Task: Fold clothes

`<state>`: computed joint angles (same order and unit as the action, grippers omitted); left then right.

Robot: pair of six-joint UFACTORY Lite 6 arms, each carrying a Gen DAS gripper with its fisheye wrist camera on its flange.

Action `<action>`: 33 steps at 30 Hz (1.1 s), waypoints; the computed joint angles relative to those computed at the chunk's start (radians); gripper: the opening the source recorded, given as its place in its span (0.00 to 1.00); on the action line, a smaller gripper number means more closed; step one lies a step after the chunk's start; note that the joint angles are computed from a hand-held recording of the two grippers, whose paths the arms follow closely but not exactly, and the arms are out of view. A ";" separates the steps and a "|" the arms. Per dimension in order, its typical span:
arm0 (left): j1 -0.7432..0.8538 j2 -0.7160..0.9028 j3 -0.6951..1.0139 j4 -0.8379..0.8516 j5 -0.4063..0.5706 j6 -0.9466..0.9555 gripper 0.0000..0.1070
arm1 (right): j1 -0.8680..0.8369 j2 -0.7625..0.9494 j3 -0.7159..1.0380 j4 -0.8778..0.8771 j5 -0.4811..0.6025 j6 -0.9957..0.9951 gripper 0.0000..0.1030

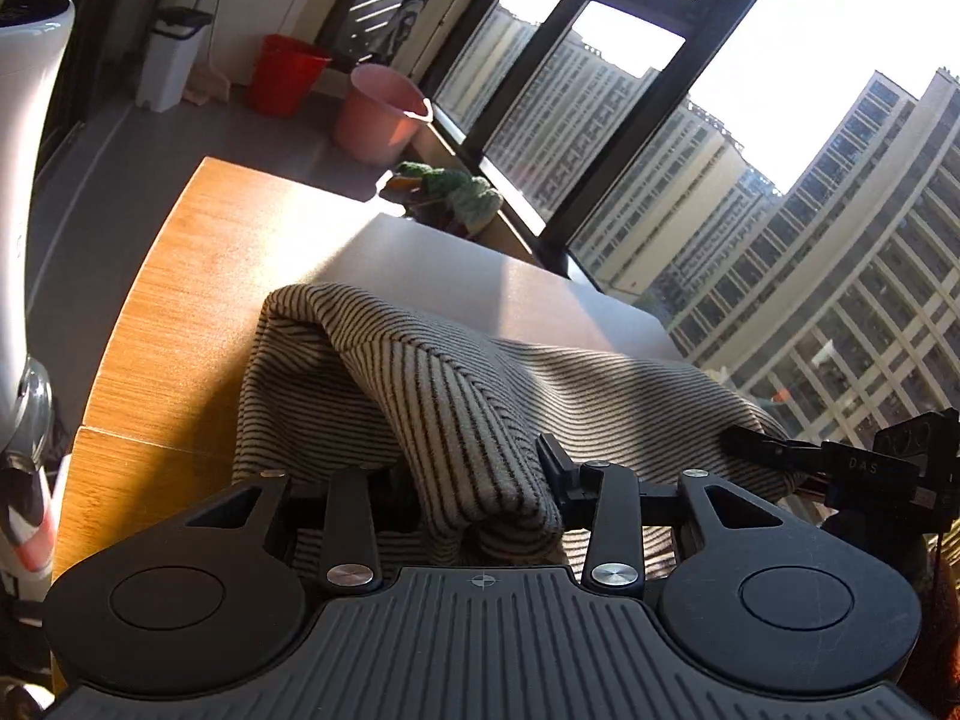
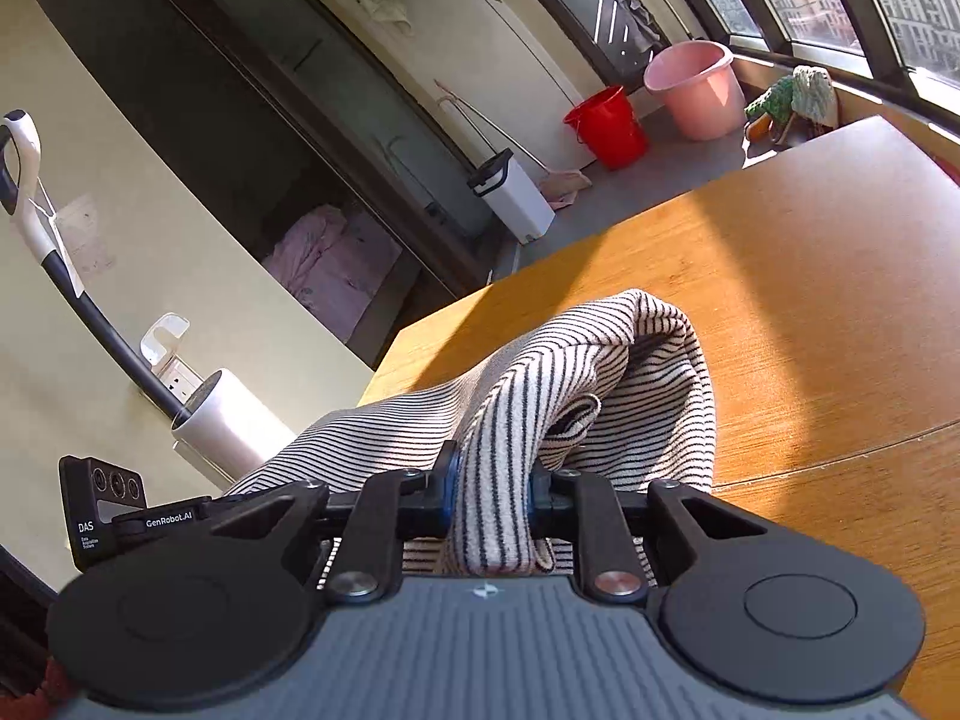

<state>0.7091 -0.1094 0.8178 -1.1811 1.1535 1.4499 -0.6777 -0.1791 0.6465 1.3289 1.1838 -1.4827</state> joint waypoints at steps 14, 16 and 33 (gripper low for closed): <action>0.173 -0.009 -0.069 0.023 0.028 0.022 0.74 | -0.100 -0.055 -0.127 -0.048 -0.100 -0.231 0.67; 0.217 -0.020 -0.058 0.038 0.115 0.021 0.80 | -0.131 -0.091 -0.122 -0.052 -0.081 -0.248 0.68; 0.005 -0.064 -0.218 0.013 -0.076 0.154 0.40 | 0.009 -0.158 -0.220 -0.015 -0.139 -0.373 0.39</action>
<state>0.7144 -0.1734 0.5995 -1.1684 1.0778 1.6036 -0.6688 -0.3374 0.4261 1.3141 1.0449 -1.8559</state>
